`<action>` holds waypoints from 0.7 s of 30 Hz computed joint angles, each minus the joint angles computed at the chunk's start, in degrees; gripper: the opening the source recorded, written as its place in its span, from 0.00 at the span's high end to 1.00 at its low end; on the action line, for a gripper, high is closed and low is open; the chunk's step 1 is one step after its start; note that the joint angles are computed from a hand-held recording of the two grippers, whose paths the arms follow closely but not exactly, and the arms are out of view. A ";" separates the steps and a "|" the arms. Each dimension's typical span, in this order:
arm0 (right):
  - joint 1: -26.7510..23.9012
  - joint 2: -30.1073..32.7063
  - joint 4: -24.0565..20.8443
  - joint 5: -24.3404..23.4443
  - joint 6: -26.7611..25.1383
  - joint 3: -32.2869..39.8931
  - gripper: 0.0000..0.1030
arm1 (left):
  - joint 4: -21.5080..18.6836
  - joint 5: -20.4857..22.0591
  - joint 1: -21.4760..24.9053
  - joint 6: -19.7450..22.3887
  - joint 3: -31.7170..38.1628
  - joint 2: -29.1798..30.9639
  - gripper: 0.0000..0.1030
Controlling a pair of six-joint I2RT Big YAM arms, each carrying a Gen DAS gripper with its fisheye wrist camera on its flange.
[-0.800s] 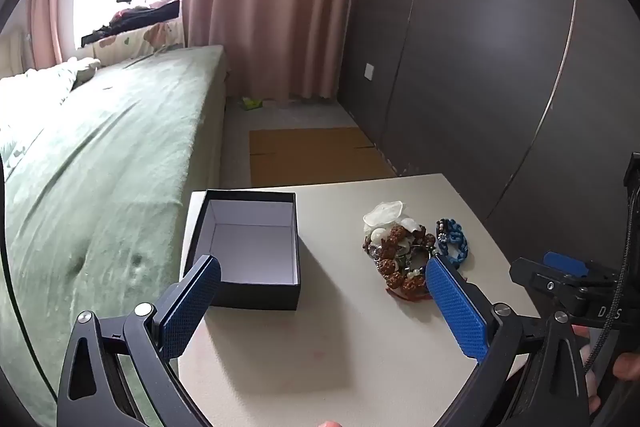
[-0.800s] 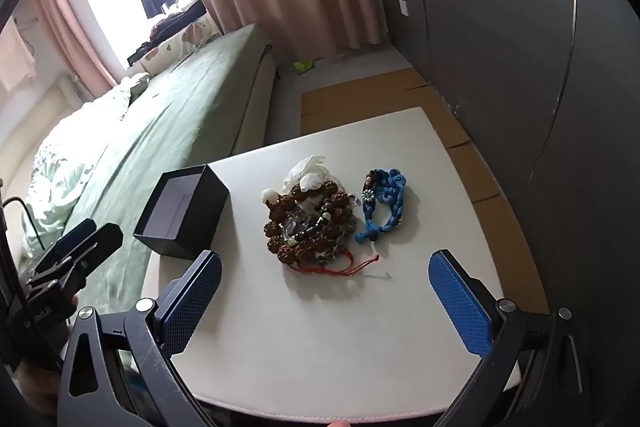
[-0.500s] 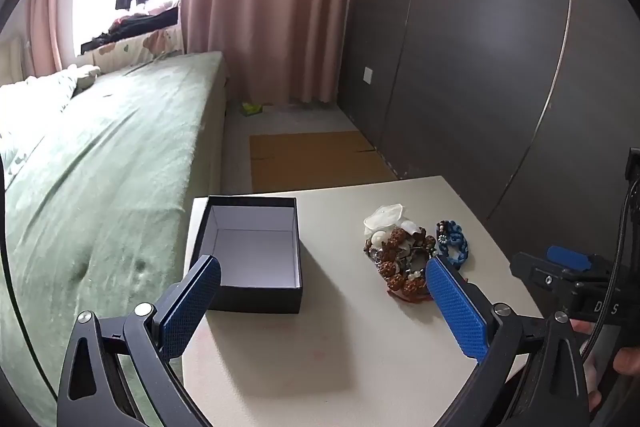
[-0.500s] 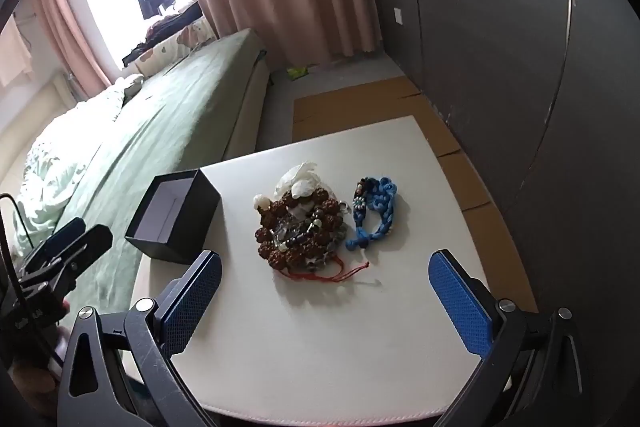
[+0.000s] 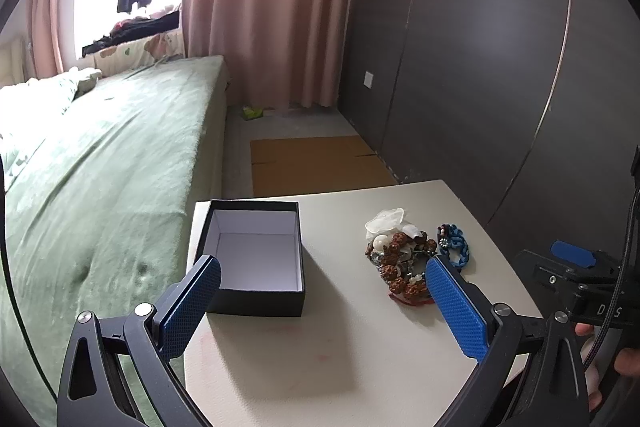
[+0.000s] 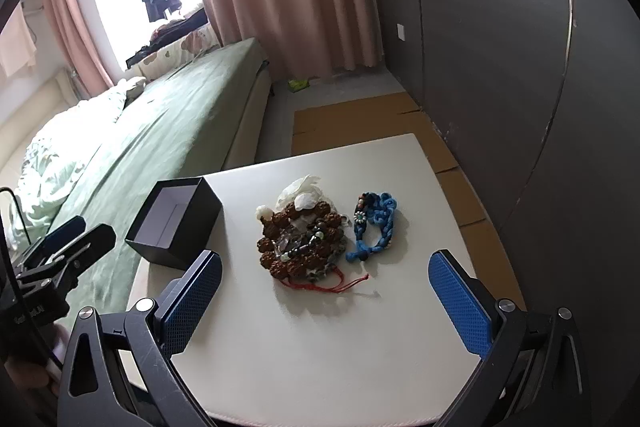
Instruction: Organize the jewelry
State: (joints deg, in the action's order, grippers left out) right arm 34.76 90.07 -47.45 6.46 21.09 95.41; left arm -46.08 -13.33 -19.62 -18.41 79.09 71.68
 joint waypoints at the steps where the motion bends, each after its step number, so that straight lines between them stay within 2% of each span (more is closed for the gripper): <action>1: -0.02 0.00 0.02 0.15 0.01 0.00 0.00 | -0.03 -0.08 -0.10 0.07 0.03 0.08 0.01; 21: 0.03 -0.07 0.65 0.96 -0.67 -0.10 0.00 | 0.18 -0.45 -0.60 0.14 0.28 0.38 0.01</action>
State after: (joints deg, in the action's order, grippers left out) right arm 34.78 90.00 -46.80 7.42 20.43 95.31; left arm -45.91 -13.79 -20.22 -18.28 79.37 72.06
